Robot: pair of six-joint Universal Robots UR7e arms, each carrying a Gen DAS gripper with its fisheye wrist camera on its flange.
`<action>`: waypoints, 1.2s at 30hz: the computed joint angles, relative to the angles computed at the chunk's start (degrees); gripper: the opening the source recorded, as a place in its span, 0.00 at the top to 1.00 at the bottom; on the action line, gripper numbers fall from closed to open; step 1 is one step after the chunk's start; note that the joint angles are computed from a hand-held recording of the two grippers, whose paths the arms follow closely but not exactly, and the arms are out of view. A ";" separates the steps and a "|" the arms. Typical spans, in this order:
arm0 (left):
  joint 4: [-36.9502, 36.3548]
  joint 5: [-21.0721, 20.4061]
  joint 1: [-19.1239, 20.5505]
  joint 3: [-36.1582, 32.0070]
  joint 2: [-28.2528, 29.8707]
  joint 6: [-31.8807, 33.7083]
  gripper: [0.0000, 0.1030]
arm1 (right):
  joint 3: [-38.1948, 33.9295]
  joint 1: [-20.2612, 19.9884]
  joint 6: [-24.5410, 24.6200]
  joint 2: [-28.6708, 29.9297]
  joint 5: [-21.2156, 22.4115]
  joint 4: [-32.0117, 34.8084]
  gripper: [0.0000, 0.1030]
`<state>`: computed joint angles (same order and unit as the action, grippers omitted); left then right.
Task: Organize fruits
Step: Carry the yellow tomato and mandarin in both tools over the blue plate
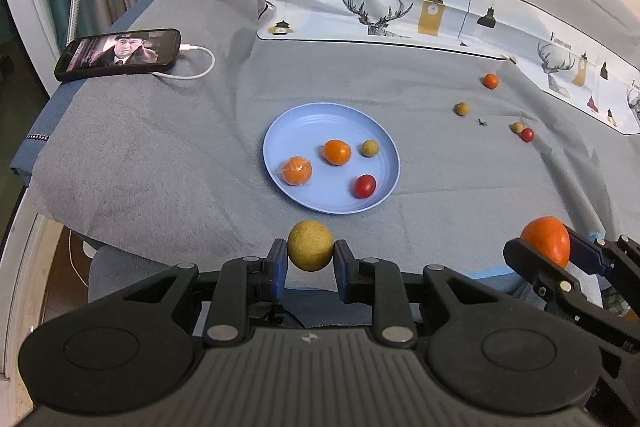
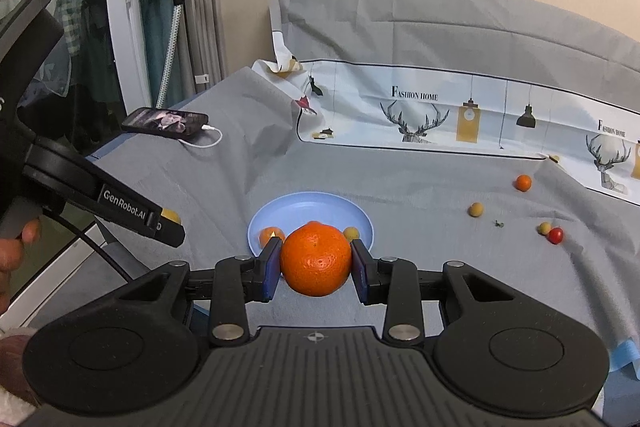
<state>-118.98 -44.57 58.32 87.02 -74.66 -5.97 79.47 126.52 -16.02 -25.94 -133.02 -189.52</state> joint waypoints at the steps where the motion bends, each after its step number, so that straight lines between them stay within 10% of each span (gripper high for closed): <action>1: 0.19 0.01 0.15 -0.41 0.32 -0.01 0.74 | -0.22 -0.12 0.18 0.10 0.01 0.45 0.63; 36: 10.22 0.14 8.54 -28.18 24.12 2.52 0.74 | -22.53 -9.16 4.57 11.20 4.37 20.17 0.63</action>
<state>-108.76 -44.43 66.86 58.84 -50.53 -3.46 56.95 117.36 -11.45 -14.74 -128.65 -169.35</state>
